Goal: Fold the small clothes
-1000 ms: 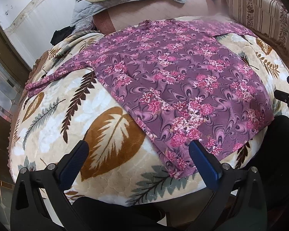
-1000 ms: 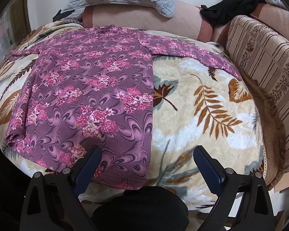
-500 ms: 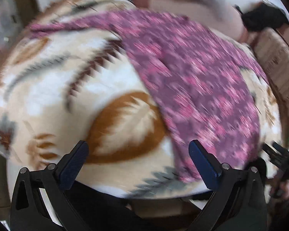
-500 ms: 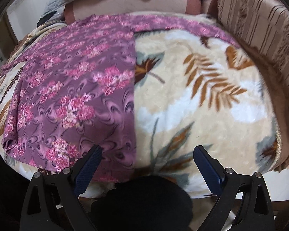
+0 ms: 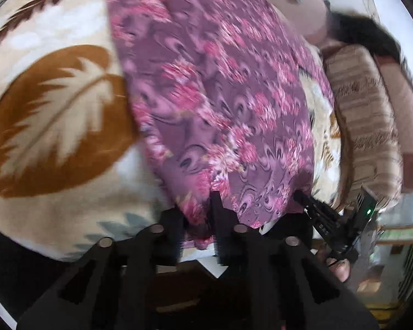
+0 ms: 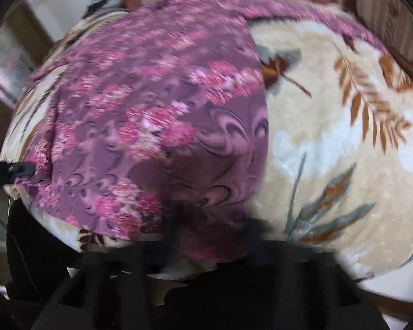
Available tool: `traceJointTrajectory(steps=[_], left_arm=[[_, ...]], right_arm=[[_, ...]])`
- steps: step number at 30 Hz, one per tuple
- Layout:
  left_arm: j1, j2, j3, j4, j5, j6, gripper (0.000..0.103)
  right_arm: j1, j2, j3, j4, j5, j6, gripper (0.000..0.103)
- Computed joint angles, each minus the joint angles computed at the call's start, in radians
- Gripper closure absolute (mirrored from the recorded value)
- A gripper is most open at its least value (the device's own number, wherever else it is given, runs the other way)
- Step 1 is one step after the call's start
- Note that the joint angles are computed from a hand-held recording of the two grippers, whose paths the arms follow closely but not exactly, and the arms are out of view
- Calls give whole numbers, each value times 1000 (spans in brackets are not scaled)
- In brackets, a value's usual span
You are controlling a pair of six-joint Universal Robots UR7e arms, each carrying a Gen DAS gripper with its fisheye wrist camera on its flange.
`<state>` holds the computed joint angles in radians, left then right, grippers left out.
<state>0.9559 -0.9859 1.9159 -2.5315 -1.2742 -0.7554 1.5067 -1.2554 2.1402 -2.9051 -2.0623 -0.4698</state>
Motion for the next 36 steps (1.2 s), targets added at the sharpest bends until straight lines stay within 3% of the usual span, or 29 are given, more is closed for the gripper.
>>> traceJointTrajectory(steps=[1,4,6,9,14,15,16,17,19,21,26,27,28,29,31,33,35,36], left_arm=[[-1,-24,19,-6,19,-7,92],[-7,-106,78,-18,71,-40,97],[-22,-158,116,34,162,-83,97],[0,-210,154,108,201,-163,97],[16,-242,174,113,222,-189,96],[4,-240,165,116,253,-175,95],[-3,-240,155,108,266,-153,88],[-3,-233,144,76,268,-122,82],[7,-209,120,-16,276,-70,55],[34,-166,61,-41,286,-29,54],[113,-36,-76,-14,146,23,55],[110,-22,-83,-3,136,35,66],[97,-15,-86,18,152,54,94],[83,-11,-93,48,164,71,100],[49,-37,-57,32,185,68,100],[13,-66,-31,84,275,43,100],[8,-60,-46,221,344,-24,100],[16,-55,-55,281,353,-49,100]], right_arm=[[-2,-19,3,9,22,-8,96],[-28,-129,32,31,185,-13,97],[-38,-185,52,17,224,-11,98],[-61,-190,51,36,194,32,100],[-66,-124,40,58,-1,78,103],[-66,-124,25,83,0,86,101],[-69,-134,21,92,18,97,99],[-71,-144,16,78,42,117,93],[-77,-149,-3,76,93,139,76],[-72,-134,-12,45,103,151,49],[-54,-17,-72,88,32,178,44],[-45,0,-67,60,7,159,48],[-28,12,-55,9,-18,115,57],[-19,7,-47,0,-1,67,103],[-14,-42,-32,28,72,42,100],[-9,-88,-3,-14,91,6,100],[-24,-100,-3,-2,76,27,102],[-33,-84,-12,11,31,35,102]])
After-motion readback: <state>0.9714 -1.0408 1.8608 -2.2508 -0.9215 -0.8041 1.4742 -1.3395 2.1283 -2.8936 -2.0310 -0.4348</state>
